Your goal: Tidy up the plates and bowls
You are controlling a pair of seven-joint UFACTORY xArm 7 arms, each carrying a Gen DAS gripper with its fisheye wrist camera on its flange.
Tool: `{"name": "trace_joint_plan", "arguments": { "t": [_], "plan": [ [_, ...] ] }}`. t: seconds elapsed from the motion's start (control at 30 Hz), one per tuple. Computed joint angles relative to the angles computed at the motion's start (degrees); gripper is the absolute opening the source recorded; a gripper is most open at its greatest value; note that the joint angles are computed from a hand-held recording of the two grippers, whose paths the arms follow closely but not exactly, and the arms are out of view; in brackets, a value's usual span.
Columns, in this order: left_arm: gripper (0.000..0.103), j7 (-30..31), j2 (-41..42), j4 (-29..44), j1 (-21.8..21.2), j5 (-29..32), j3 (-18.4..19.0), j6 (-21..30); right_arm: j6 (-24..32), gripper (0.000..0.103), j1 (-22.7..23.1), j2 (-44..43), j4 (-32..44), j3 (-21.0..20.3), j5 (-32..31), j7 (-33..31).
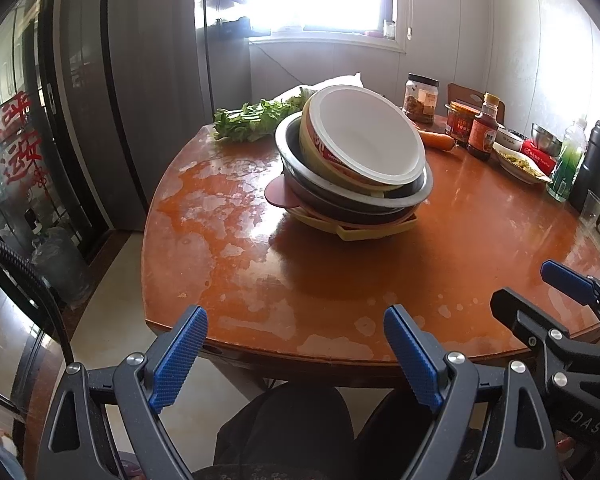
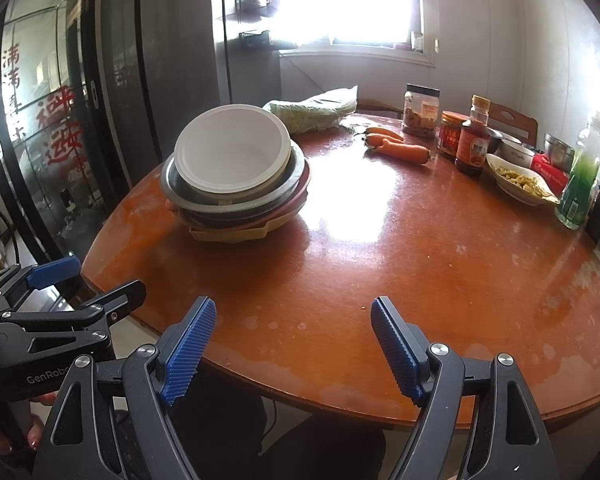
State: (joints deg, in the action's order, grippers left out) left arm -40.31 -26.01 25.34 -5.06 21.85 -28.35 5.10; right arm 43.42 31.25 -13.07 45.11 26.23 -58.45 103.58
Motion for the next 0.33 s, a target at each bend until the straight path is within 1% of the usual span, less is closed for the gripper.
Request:
{"name": "trace_joint_plan", "arguments": {
  "t": [0.23, 0.33],
  "plan": [
    [0.090, -0.1, 0.4, 0.4, 0.3, 0.4, -0.1, 0.1, -0.2, 0.081, -0.1, 0.0, 0.0, -0.1, 0.1, -0.1],
    [0.090, -2.6, -0.2, 1.3, 4.6, 2.4, -3.6, 1.2, -0.8, 0.081, -0.3, 0.4, 0.2, -0.5, 0.0, -0.2]
  ]
}}
